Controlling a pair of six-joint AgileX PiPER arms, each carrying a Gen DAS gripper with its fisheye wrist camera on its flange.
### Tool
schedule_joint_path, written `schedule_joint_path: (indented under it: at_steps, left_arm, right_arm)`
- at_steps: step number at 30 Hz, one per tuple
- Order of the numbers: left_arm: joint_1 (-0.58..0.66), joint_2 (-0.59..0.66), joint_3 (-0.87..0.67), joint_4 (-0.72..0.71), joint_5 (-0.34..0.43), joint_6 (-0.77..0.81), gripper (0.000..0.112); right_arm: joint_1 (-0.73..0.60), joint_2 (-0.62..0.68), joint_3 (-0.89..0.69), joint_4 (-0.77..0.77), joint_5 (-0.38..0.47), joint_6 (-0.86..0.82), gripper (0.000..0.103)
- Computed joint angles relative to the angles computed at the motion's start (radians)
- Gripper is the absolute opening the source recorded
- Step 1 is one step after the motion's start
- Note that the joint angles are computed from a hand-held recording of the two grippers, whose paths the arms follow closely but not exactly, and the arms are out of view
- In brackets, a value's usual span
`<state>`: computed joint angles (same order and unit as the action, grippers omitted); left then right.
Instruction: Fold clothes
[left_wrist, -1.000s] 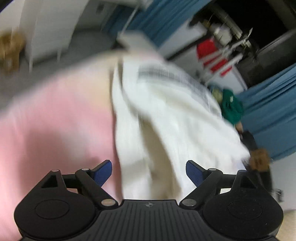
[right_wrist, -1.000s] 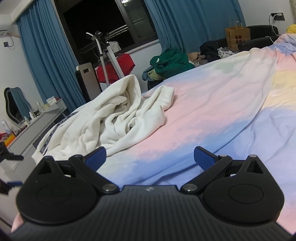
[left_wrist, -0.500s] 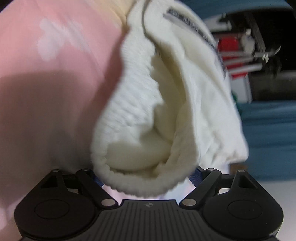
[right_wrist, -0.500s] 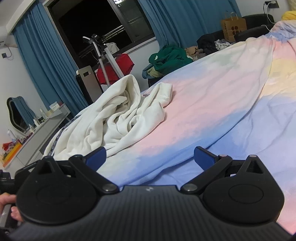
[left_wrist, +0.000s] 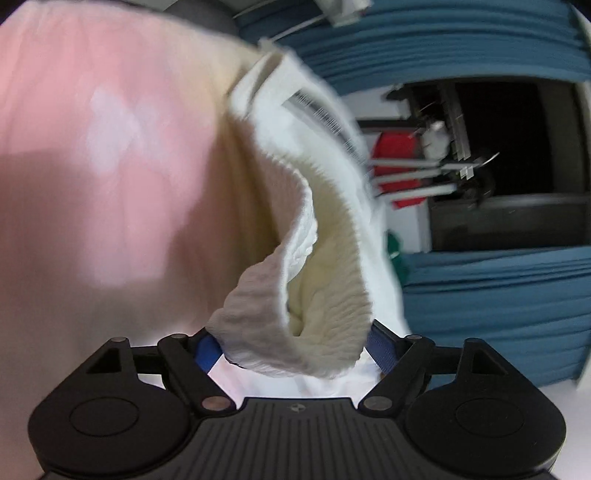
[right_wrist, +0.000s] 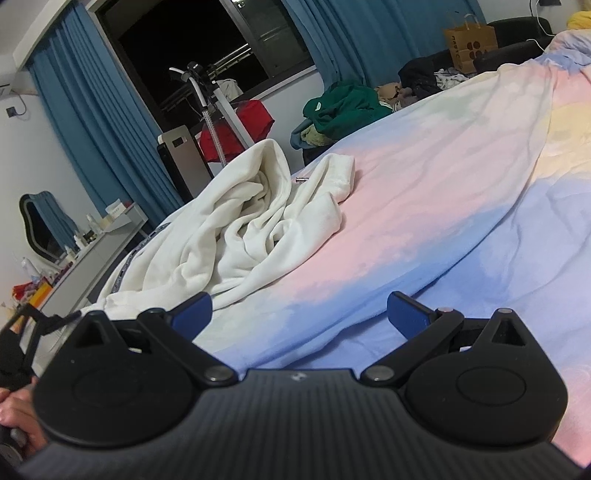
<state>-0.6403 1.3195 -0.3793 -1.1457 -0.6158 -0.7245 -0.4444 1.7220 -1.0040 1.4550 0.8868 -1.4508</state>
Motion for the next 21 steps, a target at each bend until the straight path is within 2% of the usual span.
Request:
schedule_joint_path:
  at_steps: [3, 4, 6, 8, 10, 12, 13, 14, 17, 19, 21]
  left_arm:
    - [0.027, 0.098, -0.079, -0.07, 0.104, 0.118, 0.081]
    - [0.015, 0.124, -0.098, -0.12, 0.092, 0.168, 0.08]
    - [-0.011, 0.144, -0.122, -0.188, 0.043, 0.207, 0.076]
    - [-0.049, 0.14, -0.156, -0.338, -0.026, 0.362, 0.068]
    - [-0.098, 0.124, -0.181, -0.466, -0.133, 0.496, 0.049]
    - [-0.118, 0.082, -0.194, -0.533, -0.206, 0.593, 0.039]
    - [-0.131, 0.061, -0.197, -0.55, -0.254, 0.627, 0.035]
    - [-0.145, 0.041, -0.202, -0.564, -0.301, 0.658, 0.034]
    - [-0.157, -0.01, -0.223, -0.571, -0.411, 0.732, 0.03]
    - [-0.121, -0.036, -0.218, -0.543, -0.432, 0.731, 0.028]
    - [-0.133, -0.071, -0.198, -0.544, -0.487, 0.709, 0.028]
  right_arm:
    - [0.006, -0.001, 0.004, -0.003, -0.005, -0.002, 0.103]
    - [0.007, -0.001, 0.006, -0.002, -0.002, -0.006, 0.103]
    - [0.007, 0.0, 0.013, 0.005, 0.01, -0.015, 0.103]
    - [0.0, 0.023, -0.002, 0.002, 0.055, 0.022, 0.1]
    - [0.005, 0.053, -0.035, -0.006, 0.09, 0.083, 0.098]
    - [0.032, 0.092, -0.094, -0.023, 0.099, 0.176, 0.087]
    - [0.053, 0.115, -0.132, -0.032, 0.088, 0.233, 0.078]
    - [0.077, 0.134, -0.163, -0.037, 0.067, 0.276, 0.072]
    - [0.159, 0.224, -0.283, -0.039, 0.004, 0.374, 0.066]
    - [0.215, 0.307, -0.383, -0.039, -0.047, 0.476, 0.061]
    - [0.268, 0.38, -0.479, -0.081, -0.124, 0.593, 0.06]
